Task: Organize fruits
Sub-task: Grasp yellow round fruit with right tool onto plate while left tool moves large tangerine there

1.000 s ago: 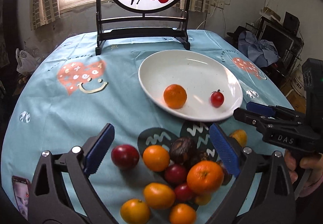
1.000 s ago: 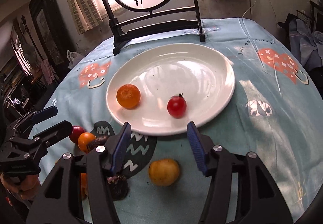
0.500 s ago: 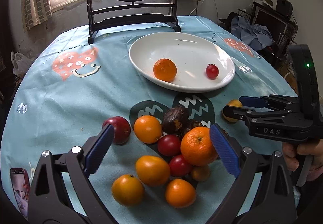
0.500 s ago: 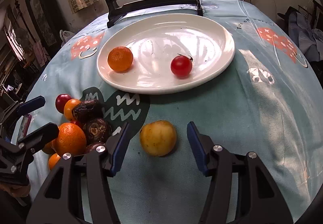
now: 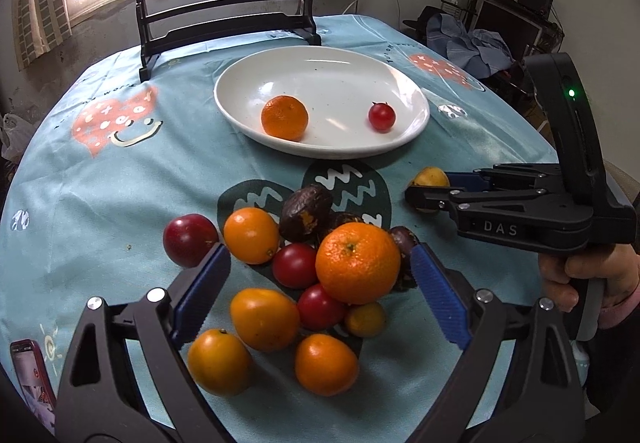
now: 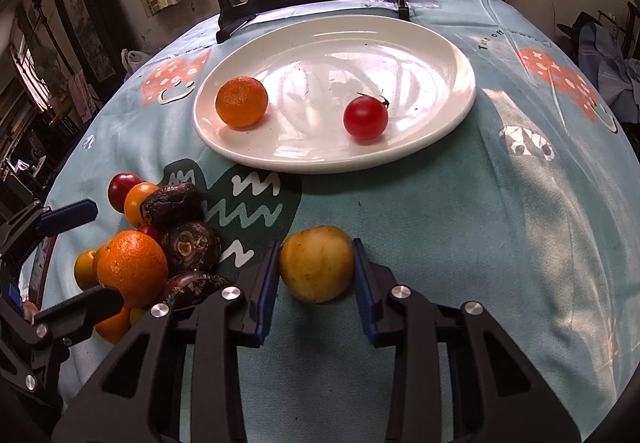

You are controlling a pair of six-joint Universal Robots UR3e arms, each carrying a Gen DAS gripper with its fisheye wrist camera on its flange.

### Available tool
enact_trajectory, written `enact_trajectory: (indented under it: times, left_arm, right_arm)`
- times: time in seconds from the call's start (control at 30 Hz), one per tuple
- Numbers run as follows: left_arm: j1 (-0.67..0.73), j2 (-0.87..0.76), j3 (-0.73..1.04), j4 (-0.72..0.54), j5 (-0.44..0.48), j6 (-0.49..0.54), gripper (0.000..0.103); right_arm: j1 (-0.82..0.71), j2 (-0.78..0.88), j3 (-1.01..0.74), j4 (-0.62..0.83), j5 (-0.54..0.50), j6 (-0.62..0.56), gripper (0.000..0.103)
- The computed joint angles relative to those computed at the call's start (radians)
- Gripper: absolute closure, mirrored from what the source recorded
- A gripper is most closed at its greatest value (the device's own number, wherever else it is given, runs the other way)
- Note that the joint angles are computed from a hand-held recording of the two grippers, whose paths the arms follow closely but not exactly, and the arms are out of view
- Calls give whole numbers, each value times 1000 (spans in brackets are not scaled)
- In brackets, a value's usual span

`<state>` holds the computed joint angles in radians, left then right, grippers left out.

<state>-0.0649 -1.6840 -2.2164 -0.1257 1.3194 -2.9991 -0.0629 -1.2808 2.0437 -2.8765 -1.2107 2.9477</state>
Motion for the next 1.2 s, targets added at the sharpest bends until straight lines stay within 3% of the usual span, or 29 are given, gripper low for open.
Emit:
enact_trajectory:
  times: [0.17, 0.33, 0.63, 0.7, 0.87, 1.0, 1.2]
  left_arm:
    - [9, -12, 12, -42, -42, 22, 32]
    - [4, -29, 21, -54, -48, 30, 33]
    - [3, -46, 23, -41, -64, 50, 47]
    - [18, -36, 11, -37, -96, 61, 57]
    - [41, -31, 11, -32, -116, 48, 57]
    - [66, -23, 28, -4, -158, 12, 57]
    - [32, -157, 315, -62, -110, -79, 57]
  right_arm:
    - [-8, -3, 0, -5, 0, 17, 68]
    - [-11, -8, 1, -7, 4, 21, 68]
    - [-30, -31, 28, -25, 21, 26, 68]
    - [-36, -36, 35, -30, 29, 24, 68]
    - [-59, -44, 50, -67, 90, 28, 68]
    - [-67, -21, 68, -216, 119, 70, 68]
    - [-43, 139, -101, -330, 101, 186, 68]
